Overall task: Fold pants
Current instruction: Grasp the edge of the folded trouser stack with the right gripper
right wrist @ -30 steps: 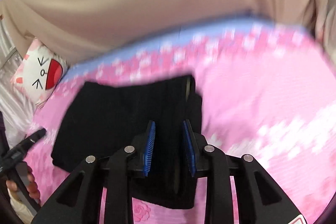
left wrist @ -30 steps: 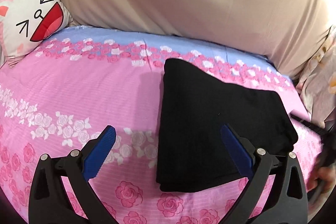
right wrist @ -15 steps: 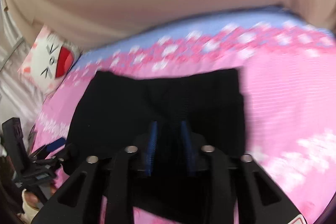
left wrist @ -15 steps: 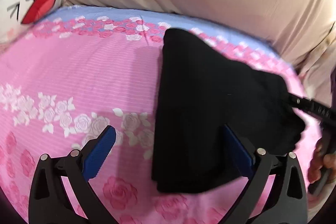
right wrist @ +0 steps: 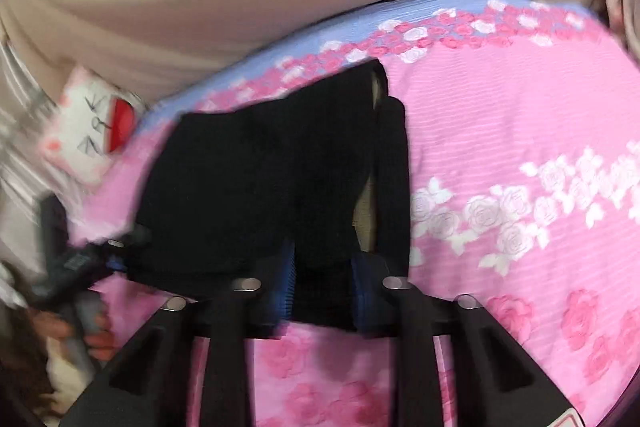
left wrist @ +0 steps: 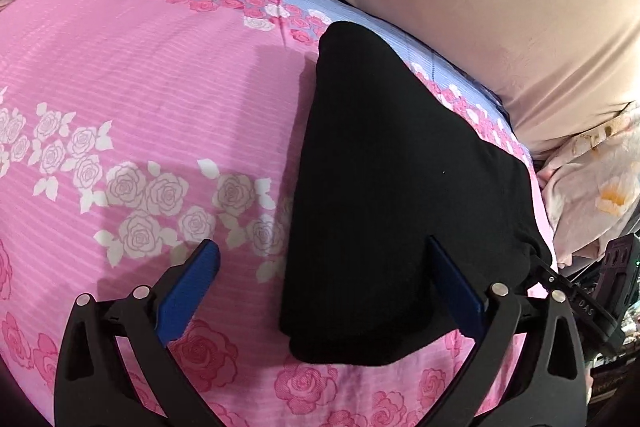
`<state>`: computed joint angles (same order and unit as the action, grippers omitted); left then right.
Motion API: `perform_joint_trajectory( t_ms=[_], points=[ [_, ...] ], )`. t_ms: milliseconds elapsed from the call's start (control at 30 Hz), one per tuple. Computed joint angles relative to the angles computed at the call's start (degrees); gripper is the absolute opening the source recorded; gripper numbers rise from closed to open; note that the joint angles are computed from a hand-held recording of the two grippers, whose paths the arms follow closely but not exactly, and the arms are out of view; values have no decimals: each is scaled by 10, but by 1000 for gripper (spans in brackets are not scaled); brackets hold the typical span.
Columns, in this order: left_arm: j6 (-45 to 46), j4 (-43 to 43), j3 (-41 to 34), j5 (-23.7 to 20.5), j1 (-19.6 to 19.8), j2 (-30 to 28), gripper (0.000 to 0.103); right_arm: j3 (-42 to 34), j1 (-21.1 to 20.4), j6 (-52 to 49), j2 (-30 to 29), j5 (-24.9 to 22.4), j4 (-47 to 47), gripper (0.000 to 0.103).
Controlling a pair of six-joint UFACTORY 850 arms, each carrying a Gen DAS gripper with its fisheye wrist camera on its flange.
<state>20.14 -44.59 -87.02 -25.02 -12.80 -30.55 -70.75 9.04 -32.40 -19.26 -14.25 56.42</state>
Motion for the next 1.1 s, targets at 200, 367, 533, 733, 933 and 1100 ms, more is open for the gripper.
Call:
perform_joint_trajectory(
  t_ms=[200, 367, 533, 733, 933, 1100],
  points=[
    [-15, 44, 6, 14, -6, 5, 98, 37, -11, -117, 25, -10, 86, 16],
    [16, -5, -3, -13, -1, 1, 98, 76, -20, -194, 57, 3, 222, 73],
    [73, -110, -4, -38, 4, -10, 98, 81, -41, -195, 53, -33, 268, 93],
    [58, -90, -27, -40, -2, -25, 65, 54, -58, -249, -7, -139, 361, 42],
    [136, -180, 12, -122, 28, 18, 47, 90, -59, -263, 65, -155, 354, 29],
    [113, -118, 85, -124, 15, 71, 52, 149, -53, -167, 122, -135, 237, 40]
  ],
)
